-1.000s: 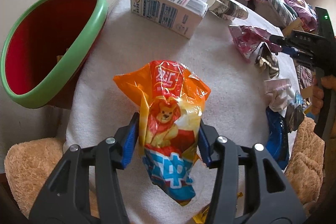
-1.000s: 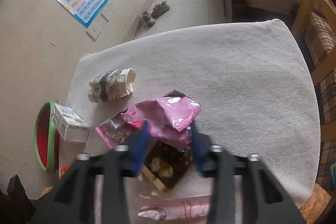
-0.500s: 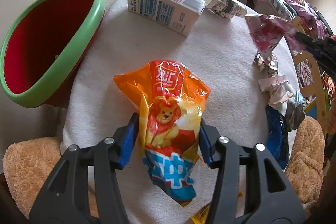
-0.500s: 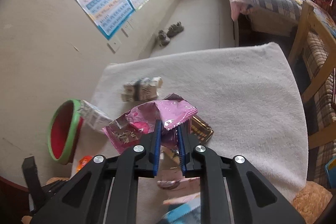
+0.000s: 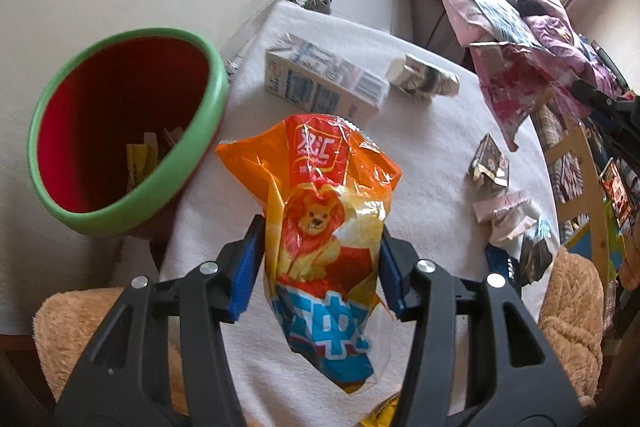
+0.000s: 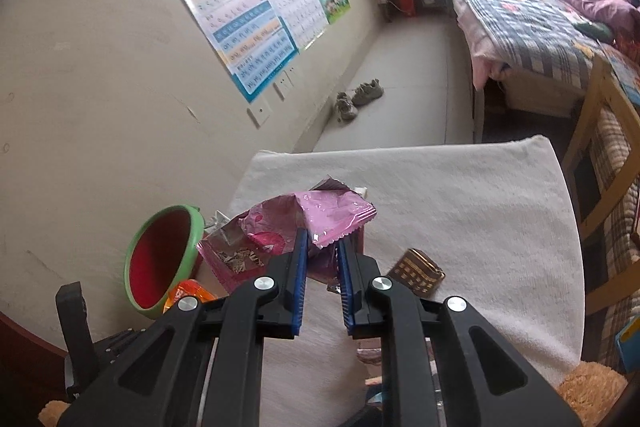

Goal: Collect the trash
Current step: 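Carry the orange chip bag toward the red bin while the right grasps the pink wrapper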

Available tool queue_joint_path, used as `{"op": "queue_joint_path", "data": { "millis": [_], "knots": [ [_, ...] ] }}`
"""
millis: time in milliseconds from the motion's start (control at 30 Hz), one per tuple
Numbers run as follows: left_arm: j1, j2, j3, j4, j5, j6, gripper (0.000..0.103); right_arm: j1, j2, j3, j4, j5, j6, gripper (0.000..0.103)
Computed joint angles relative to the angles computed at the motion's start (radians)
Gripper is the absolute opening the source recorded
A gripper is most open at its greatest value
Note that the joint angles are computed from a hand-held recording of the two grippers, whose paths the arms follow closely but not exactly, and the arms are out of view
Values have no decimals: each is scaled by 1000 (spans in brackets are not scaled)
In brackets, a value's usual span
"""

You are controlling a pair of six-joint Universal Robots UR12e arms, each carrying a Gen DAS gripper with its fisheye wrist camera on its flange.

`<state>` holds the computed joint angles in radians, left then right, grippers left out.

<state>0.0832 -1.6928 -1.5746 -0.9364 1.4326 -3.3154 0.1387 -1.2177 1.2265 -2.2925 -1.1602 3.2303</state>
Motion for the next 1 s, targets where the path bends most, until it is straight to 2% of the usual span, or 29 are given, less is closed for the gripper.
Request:
{"op": "queue_joint_path", "data": {
  "millis": [300,733,1000],
  "knots": [
    [23,9,-5,40,22,-26,50,20,6,-13,18,23,-29,14],
    [62,20,-17,65,89,-64,50,69,23,-42,78,70,-123,14],
    [102,26,-17,96,129,-95,50,106,52,-85,93,53,-188,14]
  ]
}}
